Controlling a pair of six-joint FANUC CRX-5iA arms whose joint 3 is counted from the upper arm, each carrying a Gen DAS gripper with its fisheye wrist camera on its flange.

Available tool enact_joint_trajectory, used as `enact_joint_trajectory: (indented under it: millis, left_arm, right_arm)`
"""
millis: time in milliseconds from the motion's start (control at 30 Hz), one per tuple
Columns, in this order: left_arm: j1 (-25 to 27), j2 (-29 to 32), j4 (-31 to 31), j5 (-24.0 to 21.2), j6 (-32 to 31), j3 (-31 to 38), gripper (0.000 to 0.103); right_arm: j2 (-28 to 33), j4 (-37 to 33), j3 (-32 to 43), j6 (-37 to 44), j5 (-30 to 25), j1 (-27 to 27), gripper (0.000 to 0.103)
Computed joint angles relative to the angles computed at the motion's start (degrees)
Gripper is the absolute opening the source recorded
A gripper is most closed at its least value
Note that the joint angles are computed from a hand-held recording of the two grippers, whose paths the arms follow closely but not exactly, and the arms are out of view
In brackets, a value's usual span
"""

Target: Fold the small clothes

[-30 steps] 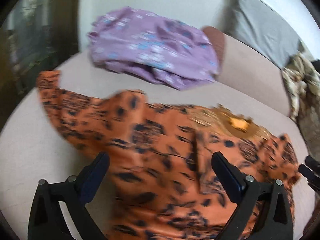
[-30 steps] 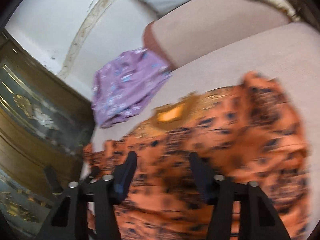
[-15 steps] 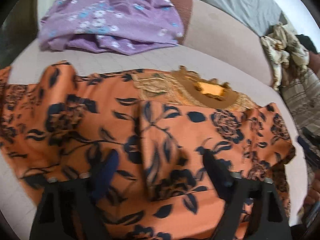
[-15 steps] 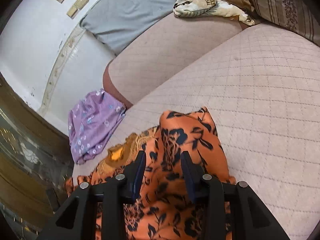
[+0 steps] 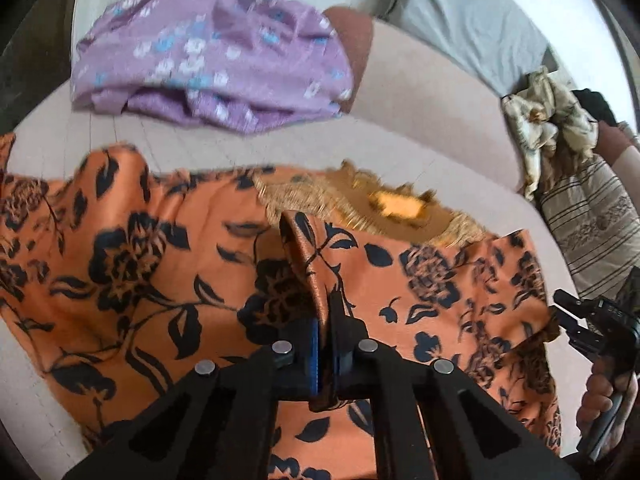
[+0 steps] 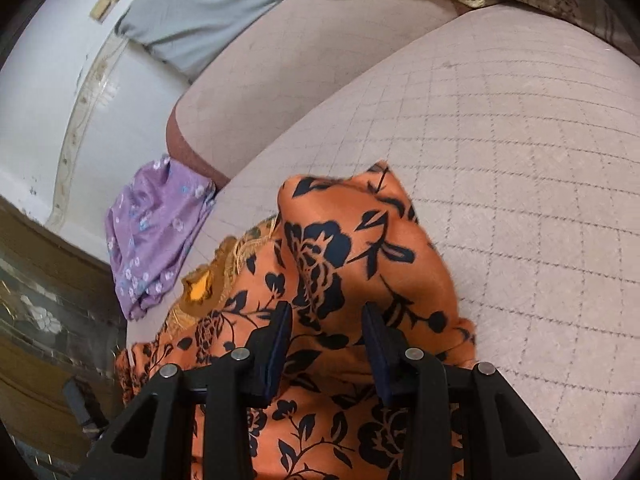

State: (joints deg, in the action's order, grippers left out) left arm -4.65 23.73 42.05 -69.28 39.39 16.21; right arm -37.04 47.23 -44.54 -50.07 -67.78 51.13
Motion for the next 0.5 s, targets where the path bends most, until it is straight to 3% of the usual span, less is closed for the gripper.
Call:
enact_joint_trajectory:
  millis: [167,333,433,500]
  left_arm:
    - [1.6,-1.2,3.6,0.5,-2.3,-0.2,0.004]
    - [2.8,-0.2,4.4,1.9,0.2,1.7,0.004]
    - [2.1,1.5,-2.4,1.1,3.7,5.4,0.006]
    - [0.8,2.5,-9.9,1.4,7.8,8.4,0.006]
  right_arm:
    - [-0.7,3.3,-0.5,-4.0,-6.4,3.5,0.038]
    - [0.2,3.6,-0.2,-2.2,-4.7,1.9,0.039]
    - [1.1,-1.2,0.7,2.3,0.4,-1.1,0.045]
    - [4.3,-11.2,4.5,10.6,2.5,-4.6,0.049]
